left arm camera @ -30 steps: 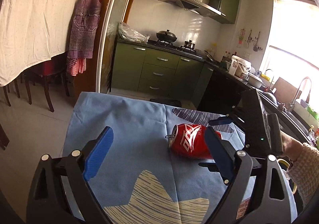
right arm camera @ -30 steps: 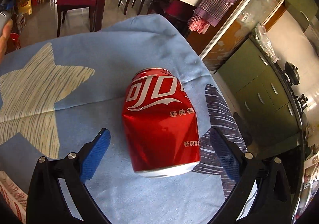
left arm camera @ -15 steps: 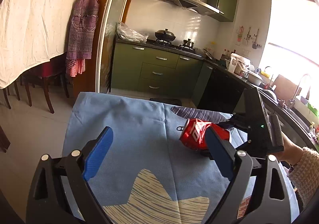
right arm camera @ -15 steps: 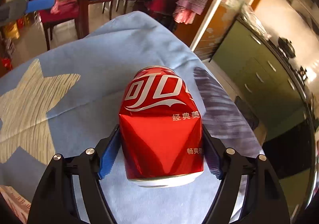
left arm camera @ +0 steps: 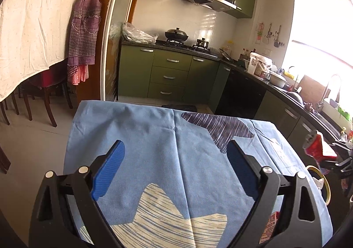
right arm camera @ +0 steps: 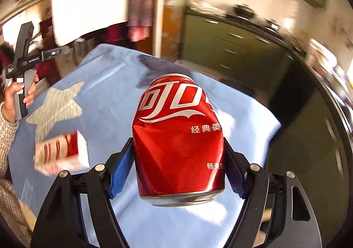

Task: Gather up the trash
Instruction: 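Carry the cola can over the bin and open the right tool, then reach the left tool to the red-white milk carton and grasp it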

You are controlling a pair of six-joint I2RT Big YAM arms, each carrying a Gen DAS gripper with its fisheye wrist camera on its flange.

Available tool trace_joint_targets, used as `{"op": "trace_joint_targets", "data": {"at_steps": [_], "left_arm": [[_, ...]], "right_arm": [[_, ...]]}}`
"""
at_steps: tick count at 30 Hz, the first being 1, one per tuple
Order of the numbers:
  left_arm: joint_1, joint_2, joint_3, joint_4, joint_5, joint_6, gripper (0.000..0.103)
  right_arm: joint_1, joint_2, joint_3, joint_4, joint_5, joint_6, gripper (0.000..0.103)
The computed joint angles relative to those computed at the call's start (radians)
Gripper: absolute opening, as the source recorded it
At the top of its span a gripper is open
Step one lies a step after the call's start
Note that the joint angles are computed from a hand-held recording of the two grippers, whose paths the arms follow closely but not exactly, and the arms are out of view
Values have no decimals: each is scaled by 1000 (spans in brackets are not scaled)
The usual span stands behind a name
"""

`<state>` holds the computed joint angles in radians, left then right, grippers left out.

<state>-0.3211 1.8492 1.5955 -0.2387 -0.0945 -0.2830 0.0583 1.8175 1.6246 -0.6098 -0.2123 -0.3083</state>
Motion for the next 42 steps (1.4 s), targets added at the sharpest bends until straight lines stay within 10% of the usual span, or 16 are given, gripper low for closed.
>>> {"op": "trace_joint_targets", "data": {"at_steps": [13,18,23,29,36,42], "left_arm": [[-17,46,58,-75,-5,40,89],[-31,70,92,-126,23,84,89],[-55,106,146,-207,85,131,90],[-124,105,167,-290,59,186,90],[-227,78,177,-458,-49,201,90],[-278,107,224,-604,-159,183,91]], "right_arm": [[-296,-105,-274,24,139,146,75],[-318,-75,-281,41,257,213,92],[-293,-221,-419,212,230,430,92],[-198,-341,-525,619,195,707,98],[-10,-263,-470,850,550,533,98],[26,-282,-513,896,657,480,98]]}}
